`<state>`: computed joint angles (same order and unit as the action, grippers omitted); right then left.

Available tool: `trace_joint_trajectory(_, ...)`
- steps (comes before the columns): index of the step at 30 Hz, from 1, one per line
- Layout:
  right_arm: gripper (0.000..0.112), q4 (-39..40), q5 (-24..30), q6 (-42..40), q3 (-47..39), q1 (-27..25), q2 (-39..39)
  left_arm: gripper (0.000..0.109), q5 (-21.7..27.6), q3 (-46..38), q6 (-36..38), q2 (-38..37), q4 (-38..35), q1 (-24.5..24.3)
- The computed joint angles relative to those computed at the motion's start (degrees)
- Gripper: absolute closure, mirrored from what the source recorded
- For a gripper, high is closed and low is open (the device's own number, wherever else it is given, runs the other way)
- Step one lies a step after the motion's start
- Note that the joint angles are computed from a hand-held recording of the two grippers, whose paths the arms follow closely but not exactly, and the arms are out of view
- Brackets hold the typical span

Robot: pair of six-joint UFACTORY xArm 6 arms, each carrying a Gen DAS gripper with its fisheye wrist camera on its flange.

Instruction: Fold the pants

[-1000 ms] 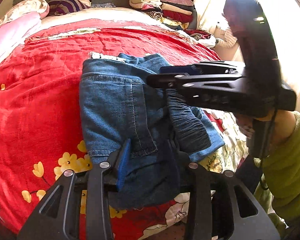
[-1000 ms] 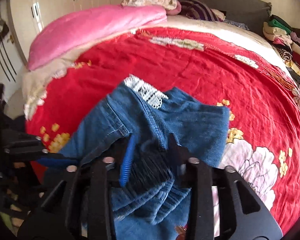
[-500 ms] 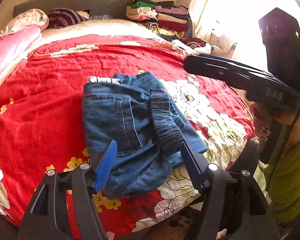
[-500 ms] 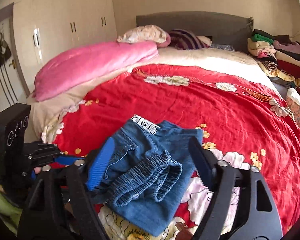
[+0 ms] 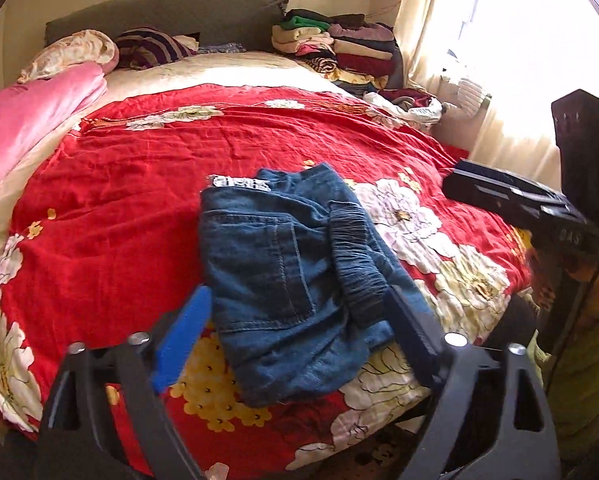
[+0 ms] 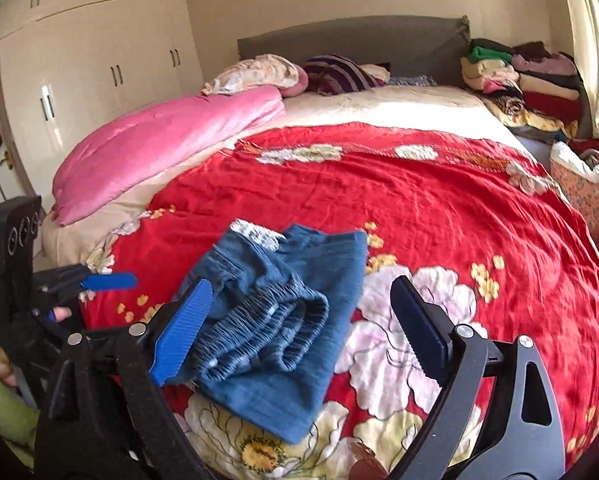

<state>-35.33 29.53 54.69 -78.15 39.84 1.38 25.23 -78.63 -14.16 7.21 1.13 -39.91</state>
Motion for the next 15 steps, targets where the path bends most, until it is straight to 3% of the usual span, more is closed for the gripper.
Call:
trace_joint_trajectory(8, 0.027, 6.1, -0.9, -1.4, 2.9, -1.3, 0.4, 0.016, 0.4, -2.7, -5.2, 3.7, 3.8, 1.9)
trace_joint_trajectory(13, 0.027, 16.6, -3.5, -5.9, 3.8, -3.0, 3.4, 0.016, 1.7, -6.1, -6.5, 8.0, 3.5, 3.5)
trace_joint_trajectory(15, 0.032, 21.8, -4.0, -9.3, 3.3, -3.3, 5.1, 0.016, 2.2, -7.6, -5.4, 9.8, 1.4, 3.8)
